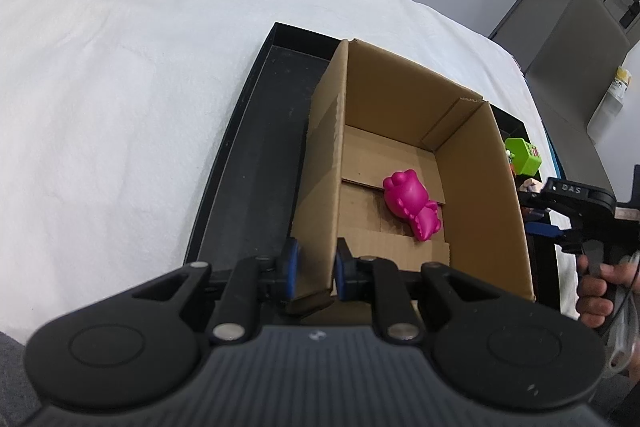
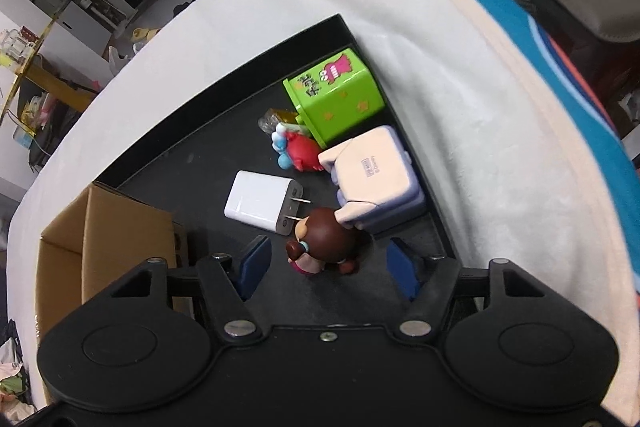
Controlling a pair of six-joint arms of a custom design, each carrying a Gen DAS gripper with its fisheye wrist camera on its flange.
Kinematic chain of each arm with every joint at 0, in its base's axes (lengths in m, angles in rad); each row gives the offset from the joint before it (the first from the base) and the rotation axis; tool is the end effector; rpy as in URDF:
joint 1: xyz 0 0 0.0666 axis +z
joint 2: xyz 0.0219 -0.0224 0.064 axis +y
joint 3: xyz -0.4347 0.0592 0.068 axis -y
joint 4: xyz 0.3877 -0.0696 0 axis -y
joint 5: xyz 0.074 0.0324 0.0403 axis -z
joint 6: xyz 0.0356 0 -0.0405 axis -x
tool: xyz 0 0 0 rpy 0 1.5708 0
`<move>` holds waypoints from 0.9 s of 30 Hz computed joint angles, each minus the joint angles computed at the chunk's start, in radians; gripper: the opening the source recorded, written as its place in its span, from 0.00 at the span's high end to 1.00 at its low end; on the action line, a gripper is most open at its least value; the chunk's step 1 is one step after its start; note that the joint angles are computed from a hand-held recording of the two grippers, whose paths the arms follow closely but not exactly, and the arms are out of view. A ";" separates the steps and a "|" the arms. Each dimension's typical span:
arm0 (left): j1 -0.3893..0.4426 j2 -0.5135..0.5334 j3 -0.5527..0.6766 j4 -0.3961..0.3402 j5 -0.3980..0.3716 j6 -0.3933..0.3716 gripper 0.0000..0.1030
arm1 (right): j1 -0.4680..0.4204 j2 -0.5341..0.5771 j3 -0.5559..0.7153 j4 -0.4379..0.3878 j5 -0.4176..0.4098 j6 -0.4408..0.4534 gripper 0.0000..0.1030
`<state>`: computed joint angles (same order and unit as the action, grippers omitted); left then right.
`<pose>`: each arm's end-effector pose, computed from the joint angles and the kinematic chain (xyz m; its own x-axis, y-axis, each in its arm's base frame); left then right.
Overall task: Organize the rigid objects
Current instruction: 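Move the right gripper to the brown-haired doll and grasp it, then lower the brown-haired doll into the box and open the right gripper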
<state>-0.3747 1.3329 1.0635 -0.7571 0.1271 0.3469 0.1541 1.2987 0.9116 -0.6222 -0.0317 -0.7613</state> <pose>0.3851 -0.1567 0.3723 -0.8929 -0.0112 -0.4501 0.1282 0.9520 -0.2780 0.3831 0.0602 0.3284 -0.7229 0.5855 -0.3670 0.4539 0.8028 0.3867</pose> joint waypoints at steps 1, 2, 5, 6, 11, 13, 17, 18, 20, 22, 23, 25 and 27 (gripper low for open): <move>0.000 0.000 0.001 -0.001 0.000 -0.001 0.83 | 0.003 0.004 0.001 0.005 0.000 0.003 0.39; -0.001 0.001 0.002 -0.001 0.000 -0.001 0.83 | 0.007 0.007 0.002 0.011 0.004 0.006 0.41; 0.000 0.000 0.000 0.001 0.001 0.004 0.83 | 0.023 0.020 0.008 0.016 0.024 0.023 0.66; 0.001 -0.001 -0.001 0.002 0.003 0.005 0.83 | 0.023 0.025 0.010 0.016 0.023 0.028 0.66; 0.004 -0.004 -0.004 0.004 0.008 0.009 0.83 | 0.047 -0.002 0.000 0.011 0.025 0.028 0.66; 0.004 -0.005 -0.003 0.003 0.009 0.005 0.83 | 0.057 -0.016 0.005 0.009 0.021 0.035 0.66; 0.005 -0.008 -0.007 0.008 0.009 0.005 0.83 | 0.101 -0.052 0.026 -0.014 0.033 0.049 0.66; 0.005 -0.009 -0.008 0.009 0.009 0.004 0.83 | 0.114 -0.057 0.035 -0.023 0.038 0.048 0.66; 0.006 -0.010 -0.010 0.012 0.009 0.003 0.83 | 0.137 -0.065 0.053 -0.038 0.050 0.057 0.66; 0.007 -0.010 -0.012 0.015 0.010 0.012 0.83 | 0.156 -0.064 0.077 -0.049 0.072 0.067 0.66; 0.007 -0.011 -0.013 0.016 0.010 0.015 0.83 | 0.165 -0.065 0.088 -0.056 0.085 0.070 0.66; 0.007 -0.012 -0.013 0.016 0.013 0.016 0.83 | 0.178 -0.061 0.112 -0.071 0.106 0.070 0.66; 0.009 -0.011 -0.012 0.014 0.019 0.017 0.83 | 0.184 -0.055 0.136 -0.085 0.119 0.079 0.66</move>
<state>-0.3652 1.3218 1.0517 -0.7426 0.1465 0.3639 0.3383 1.2435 1.0481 -0.7068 0.0875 -0.6825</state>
